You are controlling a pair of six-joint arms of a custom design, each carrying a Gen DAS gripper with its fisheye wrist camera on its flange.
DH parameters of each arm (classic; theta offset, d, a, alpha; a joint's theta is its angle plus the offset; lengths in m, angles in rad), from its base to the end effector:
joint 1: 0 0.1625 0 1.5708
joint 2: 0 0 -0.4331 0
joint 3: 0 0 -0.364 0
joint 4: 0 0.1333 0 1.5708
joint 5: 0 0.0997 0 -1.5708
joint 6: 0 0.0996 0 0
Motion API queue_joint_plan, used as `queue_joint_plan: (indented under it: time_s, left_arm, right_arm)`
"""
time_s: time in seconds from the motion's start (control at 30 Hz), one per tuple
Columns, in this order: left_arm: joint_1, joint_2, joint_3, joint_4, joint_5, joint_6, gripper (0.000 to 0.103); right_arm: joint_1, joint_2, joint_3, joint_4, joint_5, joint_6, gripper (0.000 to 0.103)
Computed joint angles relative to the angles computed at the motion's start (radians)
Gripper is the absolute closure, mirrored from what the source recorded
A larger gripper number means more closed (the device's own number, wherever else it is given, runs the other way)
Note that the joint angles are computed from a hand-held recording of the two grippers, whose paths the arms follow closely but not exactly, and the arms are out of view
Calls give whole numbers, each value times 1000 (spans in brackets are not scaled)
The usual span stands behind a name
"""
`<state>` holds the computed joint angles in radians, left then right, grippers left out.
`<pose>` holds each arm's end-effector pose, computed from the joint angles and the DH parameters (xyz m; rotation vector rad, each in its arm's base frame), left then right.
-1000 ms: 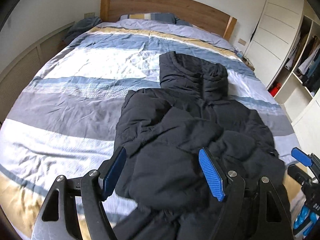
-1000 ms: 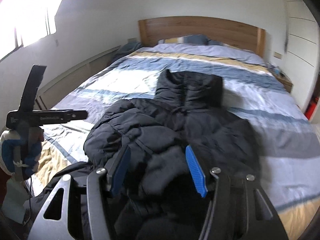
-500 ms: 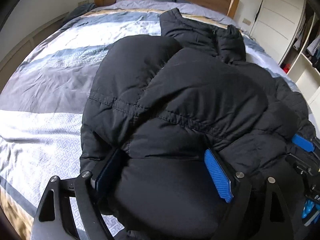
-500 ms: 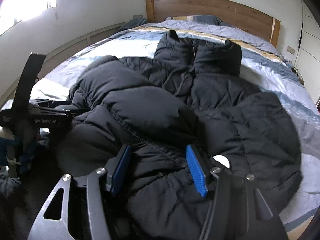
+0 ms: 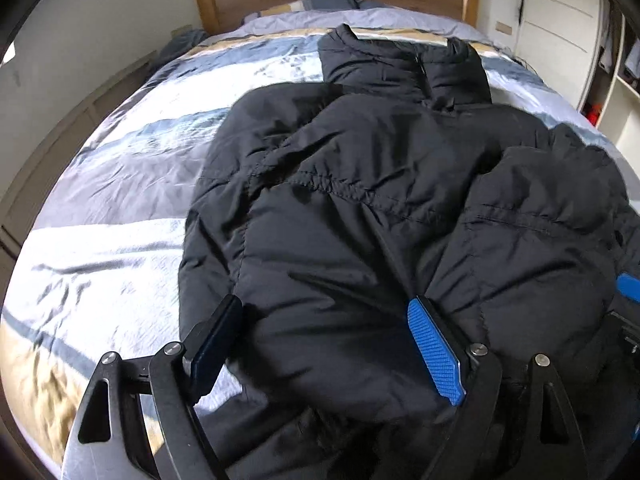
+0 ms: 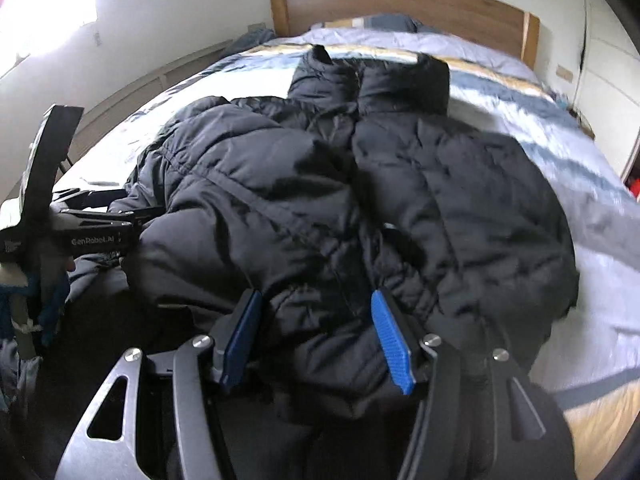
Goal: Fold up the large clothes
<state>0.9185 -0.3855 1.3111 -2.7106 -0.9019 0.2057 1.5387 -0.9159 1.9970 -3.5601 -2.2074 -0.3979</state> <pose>-0.2907 -0.7019 -0.0206 0.9542 2.3106 -0.4541 0.0561 -0.5616 0.2141 0.0521 -2.2241 0.8930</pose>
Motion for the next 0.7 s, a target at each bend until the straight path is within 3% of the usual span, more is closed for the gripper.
queue_joint_plan:
  time_s: [0.27, 0.7]
  left_arm:
    - [-82, -112, 225, -179, 44, -4, 18]
    - [-200, -265, 525, -389, 63, -5, 14]
  right_arm:
    - [54, -35, 76, -32, -91, 54, 47]
    - [193, -82, 242, -235, -180, 96, 47]
